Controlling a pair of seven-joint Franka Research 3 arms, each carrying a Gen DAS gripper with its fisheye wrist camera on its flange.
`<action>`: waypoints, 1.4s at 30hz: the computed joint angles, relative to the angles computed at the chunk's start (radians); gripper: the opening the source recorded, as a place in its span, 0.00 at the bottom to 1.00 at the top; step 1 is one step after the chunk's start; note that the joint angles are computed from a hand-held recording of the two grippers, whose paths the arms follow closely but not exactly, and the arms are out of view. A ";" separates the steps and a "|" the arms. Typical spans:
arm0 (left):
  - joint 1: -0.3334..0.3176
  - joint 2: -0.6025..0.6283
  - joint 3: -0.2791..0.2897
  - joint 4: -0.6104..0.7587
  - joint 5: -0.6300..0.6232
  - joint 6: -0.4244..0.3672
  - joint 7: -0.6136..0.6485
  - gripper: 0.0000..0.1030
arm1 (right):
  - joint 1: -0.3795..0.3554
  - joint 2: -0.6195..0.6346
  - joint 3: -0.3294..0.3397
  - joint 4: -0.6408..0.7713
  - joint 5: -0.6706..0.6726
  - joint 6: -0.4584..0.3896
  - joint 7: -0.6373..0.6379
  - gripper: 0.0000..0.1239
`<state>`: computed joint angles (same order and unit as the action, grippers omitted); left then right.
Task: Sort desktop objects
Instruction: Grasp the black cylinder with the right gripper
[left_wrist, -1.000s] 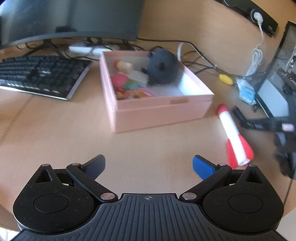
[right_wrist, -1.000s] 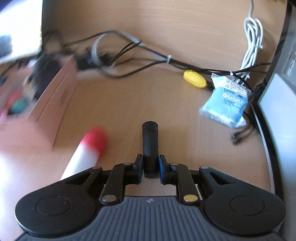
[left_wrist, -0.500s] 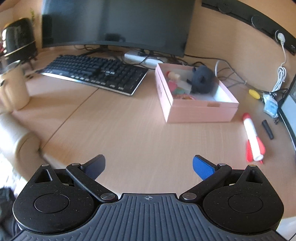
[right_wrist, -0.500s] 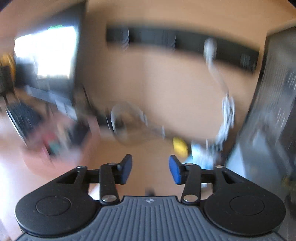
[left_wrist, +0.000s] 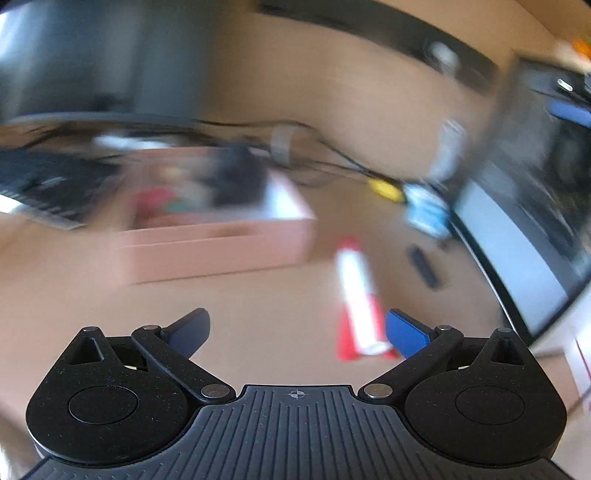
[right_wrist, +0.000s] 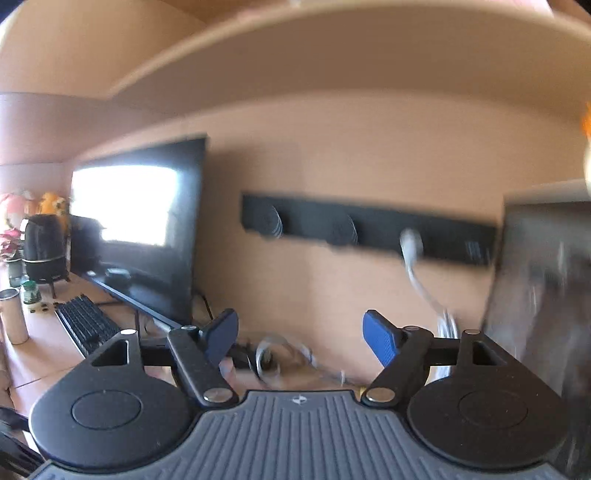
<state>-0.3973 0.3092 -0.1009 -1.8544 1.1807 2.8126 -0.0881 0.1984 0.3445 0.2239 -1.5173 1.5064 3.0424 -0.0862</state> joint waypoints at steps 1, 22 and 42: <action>0.011 0.049 -0.017 0.053 -0.036 0.013 0.080 1.00 | 0.016 0.000 -0.013 -0.023 -0.052 0.021 0.063 0.58; -0.079 0.327 0.051 0.368 -0.542 -0.137 0.619 0.31 | 0.283 -0.026 -0.396 -0.343 -0.976 0.017 1.056 0.36; -0.058 0.113 -0.019 0.153 -0.374 -0.417 0.239 0.53 | 0.135 0.580 -0.278 0.454 -1.307 -0.340 1.373 0.32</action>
